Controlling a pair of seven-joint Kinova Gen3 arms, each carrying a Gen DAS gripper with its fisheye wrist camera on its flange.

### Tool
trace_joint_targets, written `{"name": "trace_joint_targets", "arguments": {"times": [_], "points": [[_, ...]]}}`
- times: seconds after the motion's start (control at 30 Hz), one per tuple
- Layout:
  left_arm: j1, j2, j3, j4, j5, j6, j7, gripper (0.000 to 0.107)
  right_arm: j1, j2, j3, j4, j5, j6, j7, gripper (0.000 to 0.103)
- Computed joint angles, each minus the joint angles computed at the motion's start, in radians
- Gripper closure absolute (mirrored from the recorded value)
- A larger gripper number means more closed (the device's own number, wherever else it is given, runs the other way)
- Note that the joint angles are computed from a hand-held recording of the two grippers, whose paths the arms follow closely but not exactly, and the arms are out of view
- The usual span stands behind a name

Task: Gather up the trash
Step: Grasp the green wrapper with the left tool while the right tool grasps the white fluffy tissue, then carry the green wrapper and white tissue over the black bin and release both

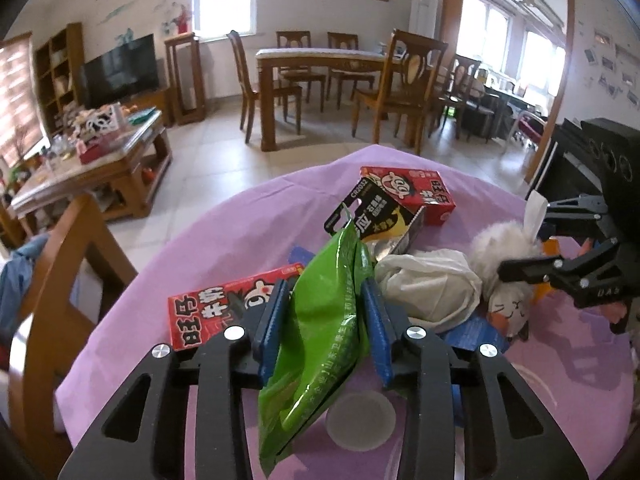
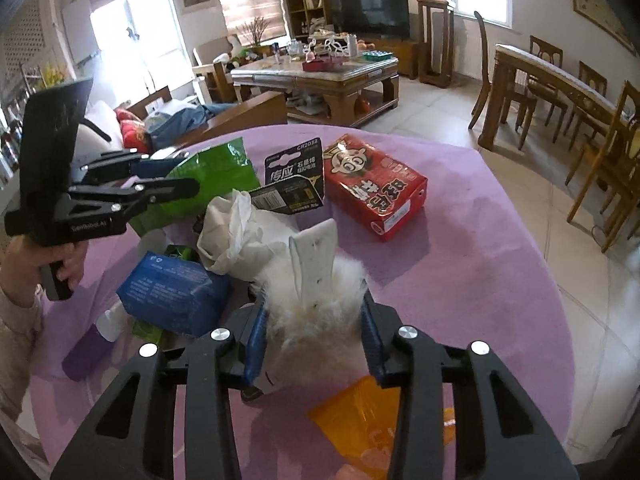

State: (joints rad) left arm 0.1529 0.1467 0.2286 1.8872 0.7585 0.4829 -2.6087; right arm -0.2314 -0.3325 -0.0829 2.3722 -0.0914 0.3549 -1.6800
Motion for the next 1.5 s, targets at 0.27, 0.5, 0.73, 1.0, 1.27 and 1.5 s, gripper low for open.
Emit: {"name": "trace_joint_targets", "arguments": {"times": [0.27,0.5,0.73,1.0,1.27,1.5], "points": [[-0.022,-0.125,-0.046,0.096,0.253,0.02,-0.176,0.072,0.016,-0.157,-0.031,0.051,-0.027,-0.03,-0.068,0.064],[0.065,-0.272,-0.125,0.163,0.347,0.048,-0.2,0.073,0.038,-0.365,-0.031,0.083,-0.035,0.006,-0.123,0.064],[0.2,-0.357,-0.095,0.185,0.32,-0.006,-0.095,0.074,0.103,-0.57,-0.012,0.096,-0.014,0.111,-0.146,0.064],[0.339,-0.323,0.068,0.147,0.175,-0.153,0.129,0.074,0.186,-0.829,0.119,0.076,0.051,0.342,-0.108,0.064],[0.521,-0.172,0.166,0.071,0.093,-0.29,0.254,0.074,0.295,-1.01,0.323,0.036,0.186,0.517,-0.065,0.064],[0.796,0.019,0.101,-0.066,-0.181,-0.359,0.519,0.074,0.343,-1.094,0.49,-0.01,0.331,0.607,-0.054,0.064]]}}
